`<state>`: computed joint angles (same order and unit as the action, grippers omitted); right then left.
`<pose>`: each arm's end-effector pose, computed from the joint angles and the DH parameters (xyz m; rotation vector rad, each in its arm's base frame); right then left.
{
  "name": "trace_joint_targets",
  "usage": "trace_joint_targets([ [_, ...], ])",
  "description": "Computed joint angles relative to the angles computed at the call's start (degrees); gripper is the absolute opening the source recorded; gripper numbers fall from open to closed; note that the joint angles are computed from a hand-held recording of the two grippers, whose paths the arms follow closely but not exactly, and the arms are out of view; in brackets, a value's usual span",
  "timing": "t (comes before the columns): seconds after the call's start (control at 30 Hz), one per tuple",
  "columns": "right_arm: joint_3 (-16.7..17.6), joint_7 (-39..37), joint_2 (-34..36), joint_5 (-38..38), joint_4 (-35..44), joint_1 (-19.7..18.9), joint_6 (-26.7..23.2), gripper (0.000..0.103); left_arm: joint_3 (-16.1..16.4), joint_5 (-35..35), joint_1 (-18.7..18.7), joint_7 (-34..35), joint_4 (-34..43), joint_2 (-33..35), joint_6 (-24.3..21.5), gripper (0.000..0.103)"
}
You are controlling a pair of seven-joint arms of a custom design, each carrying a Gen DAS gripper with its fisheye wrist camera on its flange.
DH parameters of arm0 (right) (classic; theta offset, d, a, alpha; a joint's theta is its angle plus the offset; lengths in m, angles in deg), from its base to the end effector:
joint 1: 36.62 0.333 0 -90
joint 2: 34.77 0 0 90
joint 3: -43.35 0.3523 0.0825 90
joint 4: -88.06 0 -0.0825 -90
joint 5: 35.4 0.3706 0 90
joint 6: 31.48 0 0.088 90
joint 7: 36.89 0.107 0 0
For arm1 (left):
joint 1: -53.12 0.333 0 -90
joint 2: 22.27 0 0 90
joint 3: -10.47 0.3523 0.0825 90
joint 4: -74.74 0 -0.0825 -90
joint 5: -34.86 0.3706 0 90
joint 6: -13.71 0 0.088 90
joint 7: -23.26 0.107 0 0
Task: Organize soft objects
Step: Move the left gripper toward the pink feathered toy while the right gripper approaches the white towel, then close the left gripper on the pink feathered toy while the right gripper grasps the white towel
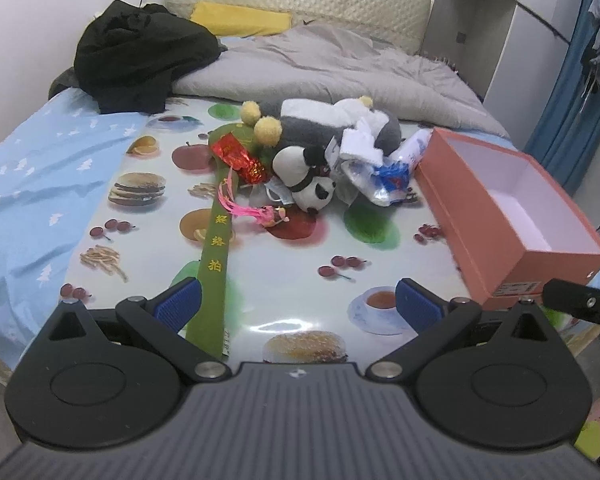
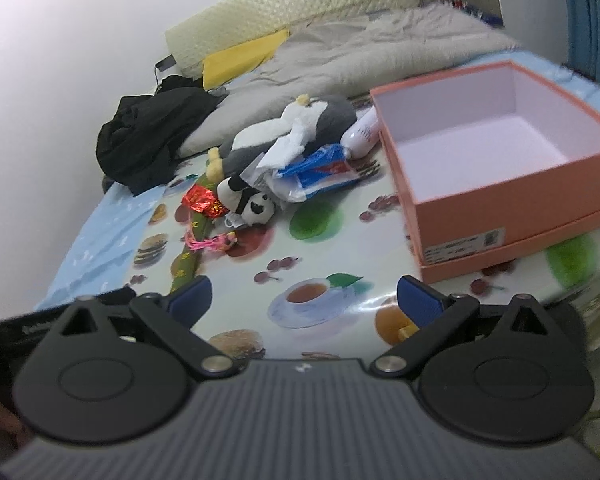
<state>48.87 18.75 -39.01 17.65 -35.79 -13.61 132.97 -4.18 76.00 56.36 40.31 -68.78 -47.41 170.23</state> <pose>0.5005 0.2226 0.5459 -1.8024 1.3349 -0.1795 0.4090 -0.1205 0.5361 -2.0801 1.2556 -0.7116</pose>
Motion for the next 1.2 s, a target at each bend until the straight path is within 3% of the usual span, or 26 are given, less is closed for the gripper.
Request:
trace_joint_targets([
  [0.13, 0.2, -1.9, 4.0, 4.8, 3.7, -0.1, -1.9, 0.1, 0.8, 2.9, 1.4, 2.3, 1.6, 4.2, 0.7, 0.103],
  [0.3, 2.1, -3.3, 10.5, 9.4, 10.1, -1.5, -3.8, 0.1, 2.4, 8.0, 3.5, 1.3, 3.1, 9.5, 4.8, 0.103],
  [0.53, 5.0, -1.4, 19.7, 7.6, 19.6, -3.1, -2.3, 0.094, 5.3, 13.2, 4.3, 0.3, 7.5, 18.0, 8.4, 0.099],
  [0.7, 5.7, 3.7, 26.3, 0.5, 25.8, -2.9, 0.5, 0.094, 8.3, 13.4, 2.8, 5.0, 11.7, 24.1, 10.0, 0.09],
  [0.87, 6.2, 10.7, 32.3, -6.0, 31.9, -3.4, 0.7, 0.094, 10.8, 13.5, 1.5, 10.7, 16.3, 29.5, 11.4, 0.088],
  [1.03, 7.2, 15.7, 37.7, -11.3, 38.5, -3.9, -1.8, 0.094, 12.2, 9.5, 0.9, 21.5, 20.5, 34.6, 12.7, 0.081],
  [1.2, 8.1, 18.6, 41.7, -14.2, 44.1, -3.9, -4.6, 0.094, 14.8, 8.6, -0.5, 26.0, 23.5, 37.7, 12.9, 0.073],
])
